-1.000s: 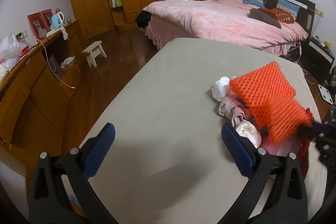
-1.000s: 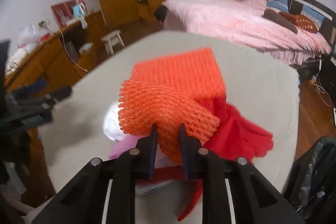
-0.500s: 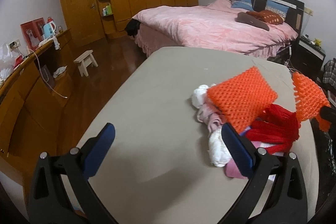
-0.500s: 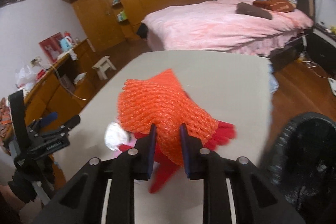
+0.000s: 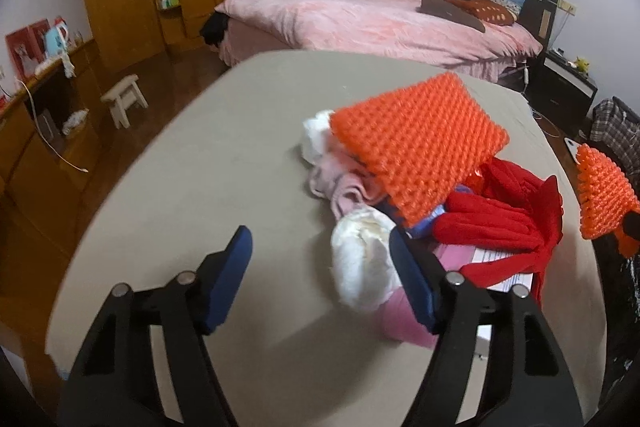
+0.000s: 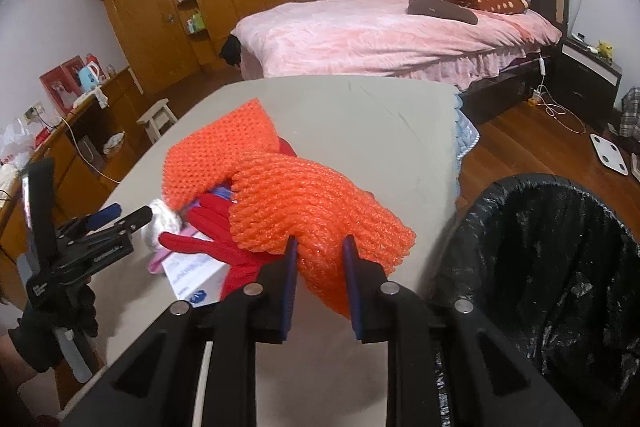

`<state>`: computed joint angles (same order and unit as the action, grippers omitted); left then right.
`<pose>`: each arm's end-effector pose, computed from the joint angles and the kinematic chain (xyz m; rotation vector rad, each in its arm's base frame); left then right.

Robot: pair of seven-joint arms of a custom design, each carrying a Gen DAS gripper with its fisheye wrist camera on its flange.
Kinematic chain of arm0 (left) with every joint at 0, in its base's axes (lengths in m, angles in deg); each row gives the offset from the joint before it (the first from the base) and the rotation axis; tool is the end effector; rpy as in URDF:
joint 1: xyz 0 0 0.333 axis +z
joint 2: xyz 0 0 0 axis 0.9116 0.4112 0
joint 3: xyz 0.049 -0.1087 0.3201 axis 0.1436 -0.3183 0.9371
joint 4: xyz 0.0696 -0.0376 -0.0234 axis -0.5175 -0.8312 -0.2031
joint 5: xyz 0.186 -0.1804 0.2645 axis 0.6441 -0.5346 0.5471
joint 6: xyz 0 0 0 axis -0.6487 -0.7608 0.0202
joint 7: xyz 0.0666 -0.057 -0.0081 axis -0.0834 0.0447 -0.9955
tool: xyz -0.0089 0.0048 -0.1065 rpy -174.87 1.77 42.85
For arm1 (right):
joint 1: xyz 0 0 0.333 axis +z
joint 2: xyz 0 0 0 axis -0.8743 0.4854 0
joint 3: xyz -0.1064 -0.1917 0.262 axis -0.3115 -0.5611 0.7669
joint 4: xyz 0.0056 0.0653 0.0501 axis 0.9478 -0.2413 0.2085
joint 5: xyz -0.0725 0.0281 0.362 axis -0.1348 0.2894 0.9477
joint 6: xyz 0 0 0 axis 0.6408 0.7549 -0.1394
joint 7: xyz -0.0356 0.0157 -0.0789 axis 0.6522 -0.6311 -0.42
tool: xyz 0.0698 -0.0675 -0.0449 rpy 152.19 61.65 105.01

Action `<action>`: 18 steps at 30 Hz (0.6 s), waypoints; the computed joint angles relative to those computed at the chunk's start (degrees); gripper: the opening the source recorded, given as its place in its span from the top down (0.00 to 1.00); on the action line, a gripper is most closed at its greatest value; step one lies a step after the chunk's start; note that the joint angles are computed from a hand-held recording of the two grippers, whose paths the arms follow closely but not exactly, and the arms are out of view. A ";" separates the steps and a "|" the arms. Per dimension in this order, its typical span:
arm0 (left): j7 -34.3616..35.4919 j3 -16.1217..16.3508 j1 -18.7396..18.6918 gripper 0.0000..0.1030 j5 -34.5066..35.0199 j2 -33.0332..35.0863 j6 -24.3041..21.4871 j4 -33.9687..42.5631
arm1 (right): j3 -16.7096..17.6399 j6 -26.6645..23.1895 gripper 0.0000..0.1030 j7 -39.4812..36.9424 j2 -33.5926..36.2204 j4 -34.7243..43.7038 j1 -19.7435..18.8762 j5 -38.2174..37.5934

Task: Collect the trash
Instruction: 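Grasp the white tissue with the left gripper while the right gripper holds the mesh sleeve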

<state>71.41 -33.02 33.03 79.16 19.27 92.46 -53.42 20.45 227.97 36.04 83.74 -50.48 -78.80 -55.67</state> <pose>0.6065 -0.3673 0.2711 -2.0173 1.3910 -0.5490 0.6847 0.1506 0.3053 -1.9561 1.2913 -0.2837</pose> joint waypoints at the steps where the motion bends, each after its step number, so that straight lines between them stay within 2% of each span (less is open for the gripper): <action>1: 1.05 -0.54 0.81 0.46 -0.79 0.89 1.07 0.72 | -0.39 0.01 0.78 0.08 -0.04 0.03 0.20 -0.06; 2: 1.66 -0.73 1.35 0.51 -1.29 1.25 2.49 0.81 | -0.67 0.09 0.78 0.16 -0.09 0.00 0.35 -0.10; 5: 0.82 0.23 2.37 0.72 -0.69 2.27 11.18 0.45 | -1.79 -0.08 0.78 0.77 -0.44 0.01 1.05 -0.07; 6: 0.75 0.88 1.98 0.78 -0.73 2.43 12.31 0.55 | -1.91 -0.10 0.78 0.83 -0.51 -0.04 1.03 -0.03; 9: -1.84 3.34 0.03 0.81 0.10 1.83 13.93 -0.25 | -1.80 0.43 0.78 0.66 -0.87 -0.50 0.74 -0.21; 12: -6.72 5.51 -2.37 0.81 3.51 -0.54 13.14 -2.50 | 0.10 1.77 0.78 0.48 -1.27 -1.66 -1.12 -0.55; 18: -9.48 3.75 -3.81 0.81 10.56 -6.64 6.45 -5.35 | 2.25 6.00 0.78 2.55 -3.38 -5.41 -4.01 -4.50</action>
